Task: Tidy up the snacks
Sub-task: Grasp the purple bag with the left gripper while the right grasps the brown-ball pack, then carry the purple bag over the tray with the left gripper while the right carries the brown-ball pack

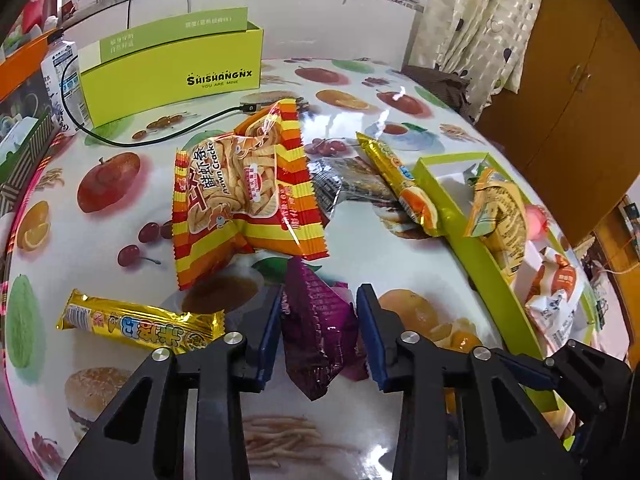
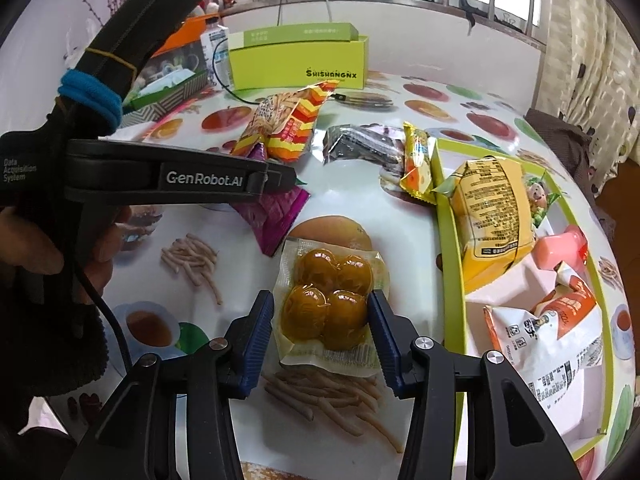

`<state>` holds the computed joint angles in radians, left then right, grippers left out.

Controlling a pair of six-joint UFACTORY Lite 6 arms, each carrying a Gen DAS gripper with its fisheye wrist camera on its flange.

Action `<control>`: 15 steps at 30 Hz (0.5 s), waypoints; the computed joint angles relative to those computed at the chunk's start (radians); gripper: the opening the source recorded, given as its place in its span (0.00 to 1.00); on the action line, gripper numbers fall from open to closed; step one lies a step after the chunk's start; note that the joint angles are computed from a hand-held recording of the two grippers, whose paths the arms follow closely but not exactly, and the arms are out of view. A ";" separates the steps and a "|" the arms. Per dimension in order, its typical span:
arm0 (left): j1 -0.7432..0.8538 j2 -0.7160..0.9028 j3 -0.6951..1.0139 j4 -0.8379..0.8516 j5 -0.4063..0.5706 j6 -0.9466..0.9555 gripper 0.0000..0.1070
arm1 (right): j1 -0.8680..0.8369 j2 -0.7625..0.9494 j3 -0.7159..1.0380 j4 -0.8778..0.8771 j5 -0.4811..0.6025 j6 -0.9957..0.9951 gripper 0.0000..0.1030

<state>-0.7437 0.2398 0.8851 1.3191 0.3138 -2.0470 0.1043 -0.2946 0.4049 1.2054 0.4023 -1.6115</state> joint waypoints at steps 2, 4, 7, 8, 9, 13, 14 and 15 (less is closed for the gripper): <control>-0.004 -0.004 -0.004 0.013 -0.005 -0.015 0.34 | -0.007 -0.011 -0.004 -0.005 0.006 0.006 0.45; -0.010 -0.007 -0.006 0.015 -0.006 -0.022 0.33 | -0.020 -0.026 -0.006 -0.011 0.018 0.010 0.45; -0.020 -0.002 0.000 0.004 -0.002 -0.015 0.33 | -0.036 -0.046 -0.012 -0.021 0.031 0.020 0.45; -0.025 -0.001 0.005 -0.005 0.003 -0.006 0.32 | -0.042 -0.054 -0.015 -0.026 0.035 0.025 0.45; -0.027 -0.003 0.006 -0.005 0.005 -0.007 0.32 | -0.051 -0.064 -0.018 -0.033 0.041 0.031 0.45; -0.042 -0.011 0.017 -0.039 0.020 0.028 0.30 | -0.082 -0.095 -0.019 -0.048 0.064 0.041 0.45; -0.049 -0.013 0.024 -0.050 0.026 0.040 0.30 | -0.091 -0.101 -0.018 -0.049 0.070 0.042 0.45; -0.054 -0.014 0.029 -0.054 0.029 0.048 0.30 | -0.101 -0.107 -0.018 -0.052 0.077 0.044 0.45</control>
